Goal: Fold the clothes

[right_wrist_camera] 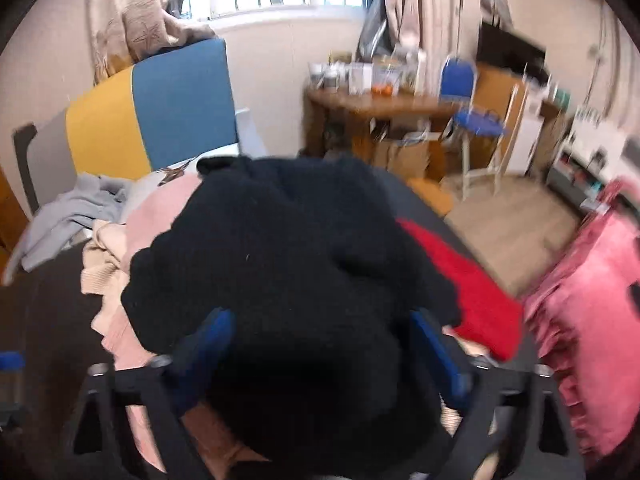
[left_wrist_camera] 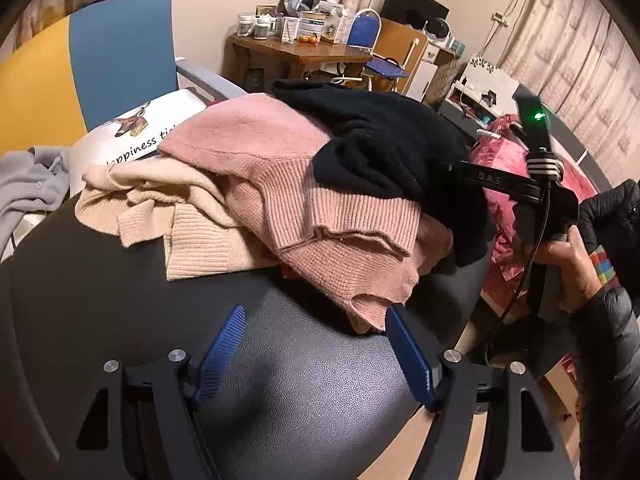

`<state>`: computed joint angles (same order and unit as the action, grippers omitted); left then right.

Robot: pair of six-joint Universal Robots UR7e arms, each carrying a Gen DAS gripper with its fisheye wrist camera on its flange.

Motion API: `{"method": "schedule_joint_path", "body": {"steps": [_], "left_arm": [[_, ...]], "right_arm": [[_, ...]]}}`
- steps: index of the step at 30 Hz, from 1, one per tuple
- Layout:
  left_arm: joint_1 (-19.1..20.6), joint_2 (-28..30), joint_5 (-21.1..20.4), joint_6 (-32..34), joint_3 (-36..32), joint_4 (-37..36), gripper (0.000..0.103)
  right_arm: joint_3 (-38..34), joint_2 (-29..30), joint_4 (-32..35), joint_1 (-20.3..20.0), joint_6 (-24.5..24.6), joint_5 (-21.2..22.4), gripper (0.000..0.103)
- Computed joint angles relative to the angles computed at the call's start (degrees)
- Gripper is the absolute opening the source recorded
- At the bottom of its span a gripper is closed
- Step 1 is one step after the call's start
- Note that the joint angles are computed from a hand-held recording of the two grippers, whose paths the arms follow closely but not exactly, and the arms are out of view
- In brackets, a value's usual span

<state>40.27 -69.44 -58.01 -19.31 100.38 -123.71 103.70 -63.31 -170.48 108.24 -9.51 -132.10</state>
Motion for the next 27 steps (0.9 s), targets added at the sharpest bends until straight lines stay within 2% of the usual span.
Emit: {"method": "schedule_joint_path", "body": {"steps": [1,3,5,7,9,12,15,16,17,18,22,25,27], "left_arm": [[0.2,-0.1,-0.3,0.3,0.1,-0.3,0.074],[0.4,-0.2,-0.7,0.3,0.1,0.2,0.074],[0.5,-0.4,-1.6,0.0,0.2,0.4,0.074],[0.8,-0.7,-2.8,-0.5,0.2,0.2,0.074],[0.8,-1.7,-2.9,-0.9,0.5,-0.4,0.074],[0.8,-2.9,-2.6,-1.1,0.6,-0.5,0.074],[1.0,-4.2,-2.7,-1.4,0.4,0.2,0.074],[1.0,-4.5,-2.4,-1.6,0.5,0.6,0.074],[1.0,-4.8,-2.1,-1.7,0.5,1.1,0.074],[1.0,-5.1,-2.0,-1.7,0.6,1.4,0.074],[1.7,-5.5,-1.7,-1.8,1.2,1.8,0.074],[2.3,-4.5,-3.6,-1.6,0.2,1.1,0.074],[2.9,-3.0,-6.1,-1.0,-1.4,0.1,0.074]], "right_arm": [[0.4,-0.7,1.7,-0.7,2.6,2.2,0.048],[1.9,-1.2,0.6,-0.4,5.0,3.1,0.038],[3.3,-1.5,-1.9,0.7,5.4,3.2,0.017],[5.8,-3.2,-4.6,1.0,8.2,7.5,0.016],[8.7,-5.5,-6.7,-0.4,13.4,16.9,0.014],[13.3,-6.9,-10.9,-1.9,18.6,27.2,0.014],[19.6,-6.5,-21.0,-2.6,22.4,38.5,0.013],[21.7,-6.4,-23.6,-2.7,23.1,41.7,0.004],[23.7,-6.1,-26.0,-2.3,23.6,43.8,0.002],[25.5,-5.7,-27.6,-1.1,23.6,43.5,0.002],[29.5,-3.9,-27.8,3.0,23.9,37.4,0.004],[30.3,-3.7,-24.8,4.7,25.2,32.8,0.006],[30.3,-3.8,-22.0,5.6,26.4,29.8,0.014]]}}
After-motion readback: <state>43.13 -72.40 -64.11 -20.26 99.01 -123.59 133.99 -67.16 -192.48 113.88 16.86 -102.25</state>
